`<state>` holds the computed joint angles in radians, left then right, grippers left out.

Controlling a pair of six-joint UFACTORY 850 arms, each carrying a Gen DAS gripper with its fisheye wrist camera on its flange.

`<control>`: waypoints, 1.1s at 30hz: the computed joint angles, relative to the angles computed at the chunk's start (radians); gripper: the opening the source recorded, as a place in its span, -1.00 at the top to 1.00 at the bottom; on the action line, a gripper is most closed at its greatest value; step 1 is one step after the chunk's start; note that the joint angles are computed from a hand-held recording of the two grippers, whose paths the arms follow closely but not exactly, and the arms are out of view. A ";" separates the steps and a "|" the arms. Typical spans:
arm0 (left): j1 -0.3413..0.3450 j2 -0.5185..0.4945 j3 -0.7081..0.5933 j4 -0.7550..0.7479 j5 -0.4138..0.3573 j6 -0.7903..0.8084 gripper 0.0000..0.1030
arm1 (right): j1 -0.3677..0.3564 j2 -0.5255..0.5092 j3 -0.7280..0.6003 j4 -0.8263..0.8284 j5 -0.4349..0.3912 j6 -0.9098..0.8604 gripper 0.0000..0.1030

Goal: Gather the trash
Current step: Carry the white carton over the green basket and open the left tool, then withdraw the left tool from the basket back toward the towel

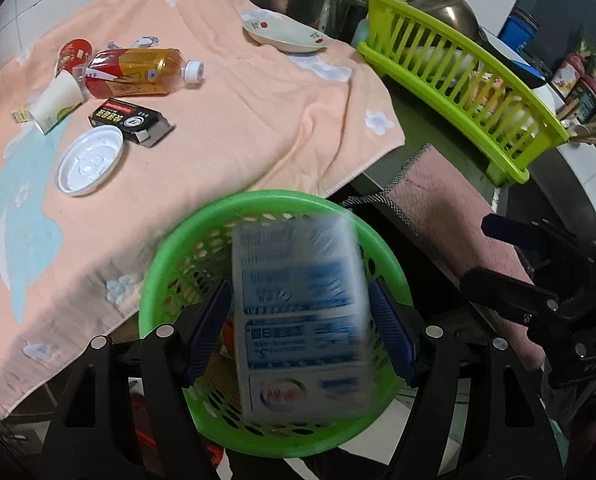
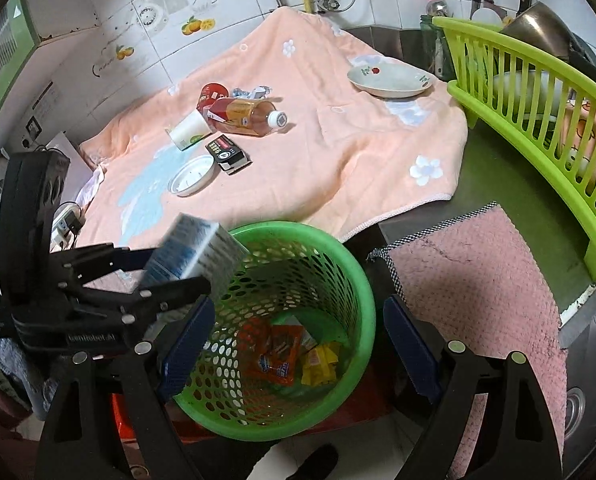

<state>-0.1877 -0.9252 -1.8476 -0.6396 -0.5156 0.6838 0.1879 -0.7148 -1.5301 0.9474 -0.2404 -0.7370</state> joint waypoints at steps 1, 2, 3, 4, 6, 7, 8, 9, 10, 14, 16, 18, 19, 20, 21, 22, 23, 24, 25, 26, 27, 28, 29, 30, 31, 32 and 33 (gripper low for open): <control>-0.001 0.005 0.008 -0.004 0.005 0.005 -0.37 | 0.001 0.001 0.002 0.005 0.001 -0.005 -0.62; 0.000 0.007 0.012 -0.014 0.003 0.015 -0.37 | 0.001 0.002 0.002 0.012 0.000 -0.013 -0.62; 0.001 0.011 0.018 -0.021 0.003 0.023 -0.38 | 0.002 0.002 0.002 0.016 0.000 -0.019 -0.62; 0.001 0.015 0.023 -0.021 0.006 0.025 -0.39 | 0.002 0.003 0.002 0.018 0.000 -0.021 -0.62; 0.002 0.026 0.037 -0.024 0.021 0.028 -0.42 | 0.004 0.002 -0.001 0.026 -0.003 -0.034 -0.62; 0.004 0.028 0.040 -0.028 0.023 0.027 -0.43 | 0.006 0.000 -0.005 0.027 -0.006 -0.036 -0.62; 0.007 0.030 0.043 -0.030 0.025 0.025 -0.43 | 0.007 -0.003 -0.010 0.023 -0.008 -0.035 -0.62; 0.010 0.032 0.045 -0.030 0.029 0.020 -0.43 | 0.007 -0.005 -0.013 0.022 -0.010 -0.037 -0.62; 0.013 0.035 0.049 -0.030 0.033 0.017 -0.43 | 0.009 -0.008 -0.020 0.022 -0.013 -0.039 -0.62; 0.029 0.040 0.051 -0.026 0.050 -0.007 -0.43 | 0.015 -0.027 -0.054 -0.009 -0.029 -0.021 -0.63; 0.039 0.040 0.047 -0.018 0.058 -0.026 -0.43 | 0.018 -0.038 -0.072 -0.028 -0.037 -0.005 -0.63; 0.046 0.037 0.039 -0.008 0.062 -0.046 -0.43 | 0.021 -0.051 -0.096 -0.054 -0.046 0.013 -0.63; 0.050 0.035 0.036 -0.003 0.065 -0.055 -0.43 | 0.022 -0.060 -0.111 -0.064 -0.052 0.021 -0.63; 0.054 0.034 0.031 0.005 0.069 -0.067 -0.43 | 0.024 -0.065 -0.120 -0.072 -0.055 0.027 -0.63; 0.058 0.032 0.026 0.015 0.074 -0.080 -0.43 | 0.025 -0.072 -0.133 -0.081 -0.060 0.034 -0.63; 0.062 0.029 0.020 0.027 0.079 -0.094 -0.43 | 0.025 -0.077 -0.142 -0.087 -0.063 0.039 -0.63; 0.065 0.025 0.012 0.036 0.080 -0.107 -0.43 | 0.025 -0.087 -0.158 -0.095 -0.070 0.046 -0.63; 0.070 0.020 0.003 0.049 0.082 -0.125 -0.43 | 0.026 -0.092 -0.168 -0.095 -0.074 0.047 -0.63; 0.073 0.018 -0.001 0.058 0.084 -0.137 -0.43 | 0.027 -0.100 -0.180 -0.097 -0.080 0.049 -0.63; 0.079 0.012 -0.014 0.073 0.086 -0.159 -0.43 | 0.028 -0.106 -0.190 -0.100 -0.084 0.052 -0.63; 0.082 0.007 -0.022 0.083 0.087 -0.172 -0.43 | 0.029 -0.113 -0.201 -0.104 -0.089 0.057 -0.63; 0.086 0.000 -0.036 0.104 0.088 -0.195 -0.43 | 0.030 -0.121 -0.214 -0.113 -0.095 0.065 -0.63; 0.088 -0.003 -0.042 0.114 0.089 -0.207 -0.43 | 0.031 -0.127 -0.223 -0.122 -0.099 0.073 -0.63; 0.093 -0.011 -0.056 0.133 0.091 -0.228 -0.43 | 0.032 -0.133 -0.233 -0.132 -0.104 0.081 -0.63; 0.095 -0.016 -0.066 0.146 0.093 -0.245 -0.43 | 0.032 -0.139 -0.242 -0.140 -0.109 0.088 -0.63; 0.098 -0.024 -0.080 0.168 0.096 -0.268 -0.43 | 0.033 -0.147 -0.255 -0.146 -0.114 0.093 -0.63; 0.102 -0.033 -0.095 0.189 0.097 -0.287 -0.43 | 0.034 -0.152 -0.263 -0.148 -0.118 0.095 -0.63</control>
<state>-0.0861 -0.9579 -1.9431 -0.4510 -0.4183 0.3963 0.2216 -0.8664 -1.7929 0.7999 -0.3585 -0.6423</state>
